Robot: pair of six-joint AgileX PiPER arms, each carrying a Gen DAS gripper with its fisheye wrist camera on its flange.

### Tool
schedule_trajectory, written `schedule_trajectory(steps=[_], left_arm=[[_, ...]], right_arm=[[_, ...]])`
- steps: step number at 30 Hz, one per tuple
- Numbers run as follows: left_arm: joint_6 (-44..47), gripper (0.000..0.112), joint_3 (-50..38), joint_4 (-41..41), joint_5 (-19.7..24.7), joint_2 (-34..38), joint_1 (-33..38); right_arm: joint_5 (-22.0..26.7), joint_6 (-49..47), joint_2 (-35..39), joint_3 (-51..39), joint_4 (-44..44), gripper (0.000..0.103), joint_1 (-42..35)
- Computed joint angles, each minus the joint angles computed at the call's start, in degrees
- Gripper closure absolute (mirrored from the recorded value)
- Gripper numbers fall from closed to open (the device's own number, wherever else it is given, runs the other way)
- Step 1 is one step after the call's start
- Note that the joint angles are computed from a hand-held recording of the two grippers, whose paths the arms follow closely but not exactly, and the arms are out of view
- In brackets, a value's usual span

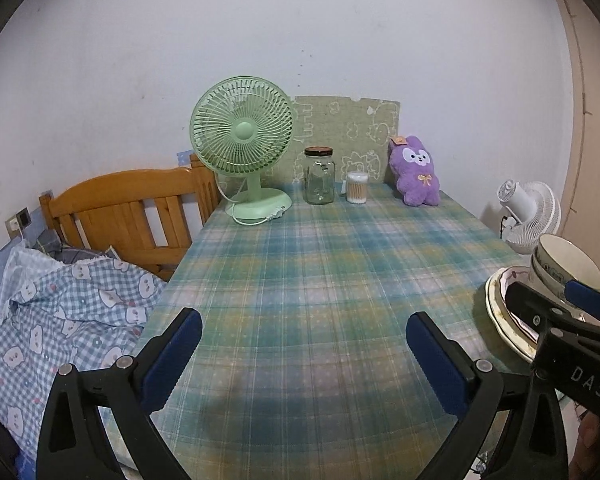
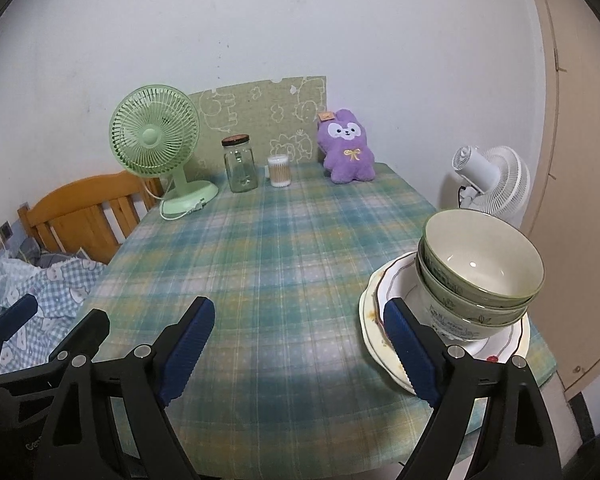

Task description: Organize plates and bowls

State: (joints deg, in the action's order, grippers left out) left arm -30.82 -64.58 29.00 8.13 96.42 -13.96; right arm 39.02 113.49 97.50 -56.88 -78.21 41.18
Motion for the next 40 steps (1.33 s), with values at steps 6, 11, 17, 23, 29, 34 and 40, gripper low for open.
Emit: schedule_trajectory(steps=[6,11,17,23,29,34,40], left_arm=[[-3.80,0.009,0.47,3.06,-0.71,-0.20,0.33],[-1.29,0.009,0.05,0.33,-0.67,-0.86,0.70],[-0.92,0.009,-0.81,0.18,-0.33,-0.90,0.26],[-0.87,0.009,-1.17,-0.04,-0.20,-0.76,-0.21],[6.59,0.009,-1.41,-8.02,-0.36,-0.80,-0.43],[7.17,0.009,-1.66,-8.67,0.14,-1.08,-0.76],[5.01,0.009,-1.67,-7.35,0.59,-1.22,-0.70]], right_arm=[[0.54,-0.56,0.17,-0.36,-0.20,0.015,0.32],[1.65,-1.44,-0.31,-0.86,-0.07,0.015,0.86],[2.19,-2.72,-1.08,-1.19,0.86,0.015,0.74],[2.77,-3.41,-1.49,-0.99,1.76,0.015,0.63],[4.05,-3.79,-2.23,-0.49,2.15,0.015,0.84],[3.86,-4.77,-2.66,-0.51,2.93,0.015,0.42],[3.02,-5.84,-2.59,-0.76,3.16,0.015,0.04]])
